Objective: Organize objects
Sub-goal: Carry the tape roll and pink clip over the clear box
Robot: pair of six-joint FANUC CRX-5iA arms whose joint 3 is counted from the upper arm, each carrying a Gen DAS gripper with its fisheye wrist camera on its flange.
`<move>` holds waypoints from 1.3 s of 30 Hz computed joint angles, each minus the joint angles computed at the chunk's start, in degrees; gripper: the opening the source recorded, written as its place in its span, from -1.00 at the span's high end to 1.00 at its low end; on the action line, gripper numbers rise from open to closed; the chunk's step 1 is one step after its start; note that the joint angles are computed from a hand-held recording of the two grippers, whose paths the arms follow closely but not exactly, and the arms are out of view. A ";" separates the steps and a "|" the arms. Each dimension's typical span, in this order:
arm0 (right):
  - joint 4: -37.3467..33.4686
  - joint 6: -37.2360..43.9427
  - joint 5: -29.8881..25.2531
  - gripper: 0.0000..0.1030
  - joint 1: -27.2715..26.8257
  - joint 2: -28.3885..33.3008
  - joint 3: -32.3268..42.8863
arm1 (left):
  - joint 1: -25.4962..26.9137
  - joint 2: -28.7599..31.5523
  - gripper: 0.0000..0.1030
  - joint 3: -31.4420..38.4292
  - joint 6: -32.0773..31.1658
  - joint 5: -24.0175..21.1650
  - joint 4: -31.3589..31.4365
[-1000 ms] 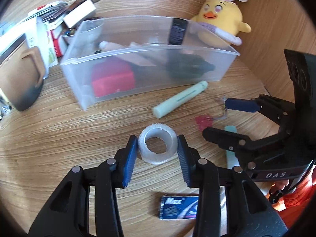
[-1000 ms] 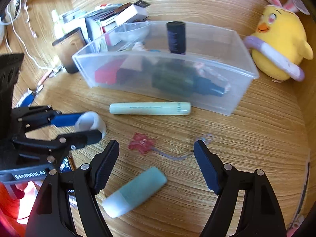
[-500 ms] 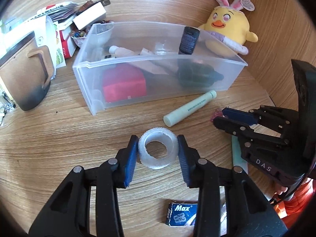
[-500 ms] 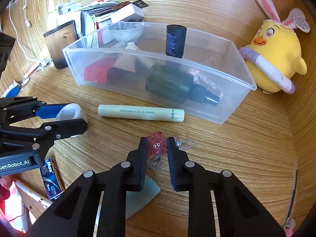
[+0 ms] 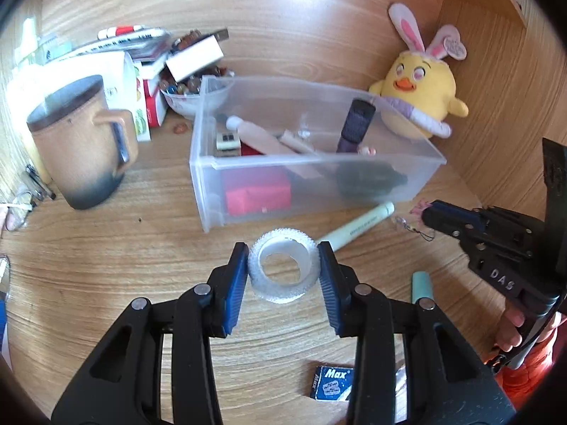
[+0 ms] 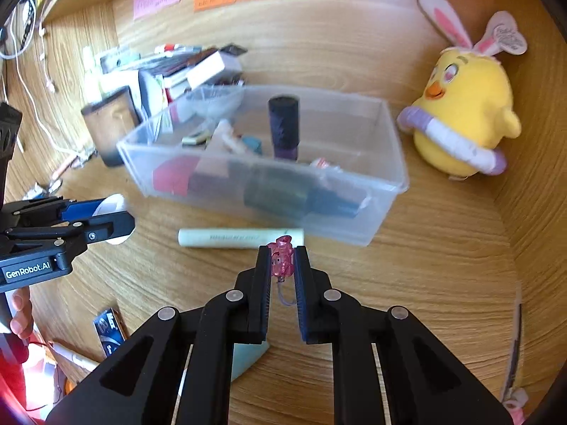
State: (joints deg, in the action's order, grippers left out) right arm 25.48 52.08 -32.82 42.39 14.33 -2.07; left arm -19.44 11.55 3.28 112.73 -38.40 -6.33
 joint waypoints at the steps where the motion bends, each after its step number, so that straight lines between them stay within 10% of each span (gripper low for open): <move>1: 0.73 -0.69 0.34 0.78 -0.12 -0.30 -0.27 | -0.11 -0.09 0.24 0.33 0.66 -0.05 -0.74; 25: 19.86 -14.69 10.46 0.78 -3.93 -1.59 0.56 | 1.44 0.29 0.24 5.87 0.33 2.54 -1.41; 39: 10.77 -5.21 5.35 0.78 -4.41 4.66 9.35 | 4.06 6.14 0.24 11.42 -3.92 1.02 3.23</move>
